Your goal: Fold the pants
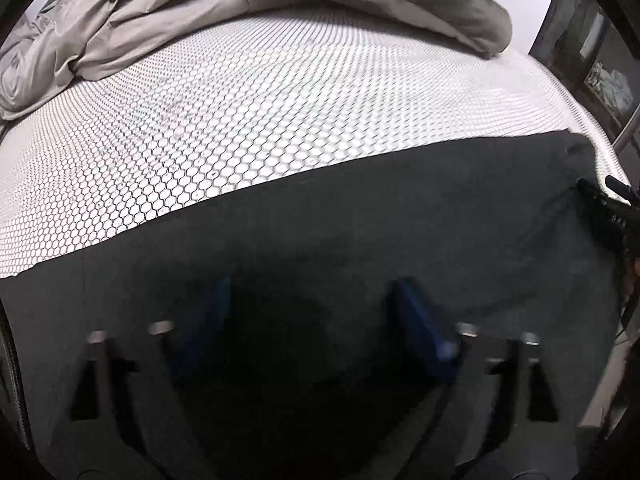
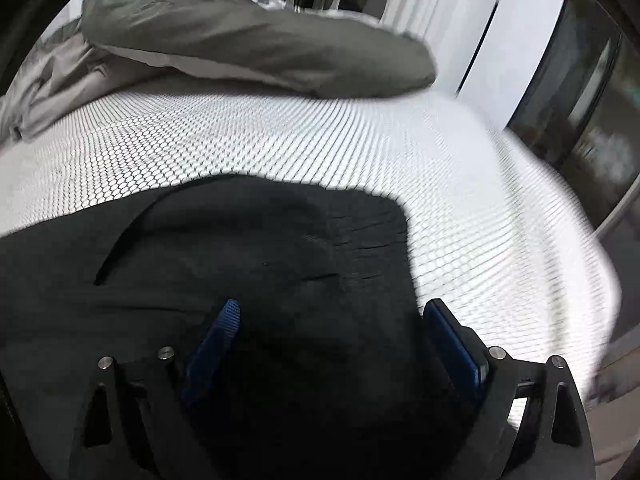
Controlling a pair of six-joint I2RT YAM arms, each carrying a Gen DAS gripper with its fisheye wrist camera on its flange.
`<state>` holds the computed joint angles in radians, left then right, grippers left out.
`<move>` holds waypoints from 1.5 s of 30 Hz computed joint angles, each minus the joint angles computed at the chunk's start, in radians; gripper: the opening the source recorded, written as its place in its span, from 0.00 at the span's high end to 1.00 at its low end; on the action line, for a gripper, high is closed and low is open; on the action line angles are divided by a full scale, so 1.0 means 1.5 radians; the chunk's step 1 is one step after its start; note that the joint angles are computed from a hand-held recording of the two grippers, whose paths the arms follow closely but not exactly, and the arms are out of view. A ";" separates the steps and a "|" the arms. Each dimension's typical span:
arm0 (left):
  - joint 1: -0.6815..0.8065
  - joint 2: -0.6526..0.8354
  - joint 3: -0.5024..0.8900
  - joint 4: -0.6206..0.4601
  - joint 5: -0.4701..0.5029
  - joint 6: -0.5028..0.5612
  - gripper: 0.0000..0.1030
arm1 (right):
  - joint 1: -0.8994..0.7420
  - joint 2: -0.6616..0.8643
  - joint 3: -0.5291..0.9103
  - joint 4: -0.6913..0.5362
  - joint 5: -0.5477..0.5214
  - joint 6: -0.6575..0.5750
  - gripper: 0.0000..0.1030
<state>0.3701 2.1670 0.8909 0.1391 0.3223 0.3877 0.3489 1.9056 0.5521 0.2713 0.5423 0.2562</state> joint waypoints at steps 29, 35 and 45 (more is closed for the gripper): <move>0.061 -0.116 -0.120 0.029 0.098 0.112 0.36 | 0.124 -0.059 -0.045 0.063 -0.096 0.002 0.22; 0.068 -0.130 -0.247 0.084 0.089 0.202 0.18 | 0.279 -0.014 -0.085 0.022 -0.061 0.047 0.21; 0.205 -0.054 -0.182 0.024 0.137 0.304 0.12 | -0.052 -0.191 -0.318 0.160 -0.128 -0.050 0.20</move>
